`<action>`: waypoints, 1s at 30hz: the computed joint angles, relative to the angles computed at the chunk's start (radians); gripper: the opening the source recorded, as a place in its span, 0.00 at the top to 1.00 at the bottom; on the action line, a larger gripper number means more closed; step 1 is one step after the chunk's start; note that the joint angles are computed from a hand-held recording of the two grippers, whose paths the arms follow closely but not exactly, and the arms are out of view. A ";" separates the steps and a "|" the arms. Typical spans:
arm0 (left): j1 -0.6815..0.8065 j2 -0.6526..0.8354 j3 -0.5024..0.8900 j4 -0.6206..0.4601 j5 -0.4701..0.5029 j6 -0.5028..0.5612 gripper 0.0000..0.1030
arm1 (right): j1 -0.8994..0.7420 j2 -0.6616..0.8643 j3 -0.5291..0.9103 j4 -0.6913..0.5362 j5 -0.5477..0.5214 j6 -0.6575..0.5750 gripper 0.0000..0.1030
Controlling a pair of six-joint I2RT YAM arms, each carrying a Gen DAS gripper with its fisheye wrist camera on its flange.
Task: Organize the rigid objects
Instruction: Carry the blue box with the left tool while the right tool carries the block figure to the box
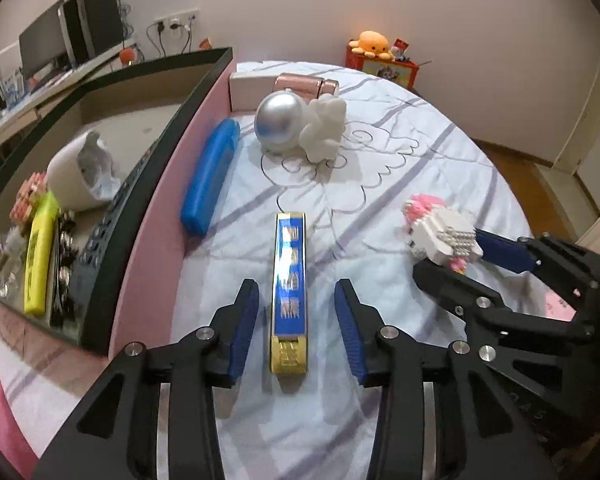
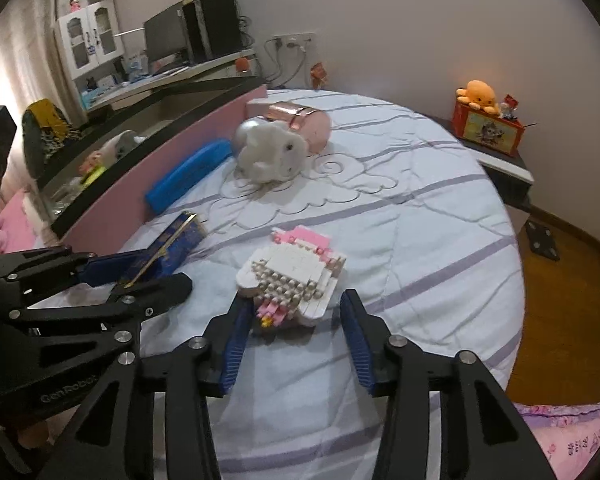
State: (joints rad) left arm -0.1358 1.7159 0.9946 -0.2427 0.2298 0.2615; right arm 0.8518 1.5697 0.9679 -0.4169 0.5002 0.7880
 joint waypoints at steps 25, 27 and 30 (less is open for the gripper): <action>0.046 -0.116 -0.042 -0.035 0.110 0.150 0.85 | 0.089 -0.014 0.076 -0.158 0.113 0.160 0.59; 0.064 -0.135 -0.043 -0.057 0.131 0.166 0.85 | 0.110 -0.020 0.085 -0.184 0.129 0.193 0.59; 0.098 -0.166 -0.046 -0.081 0.160 0.193 0.85 | 0.136 -0.018 0.111 -0.218 0.149 0.227 0.59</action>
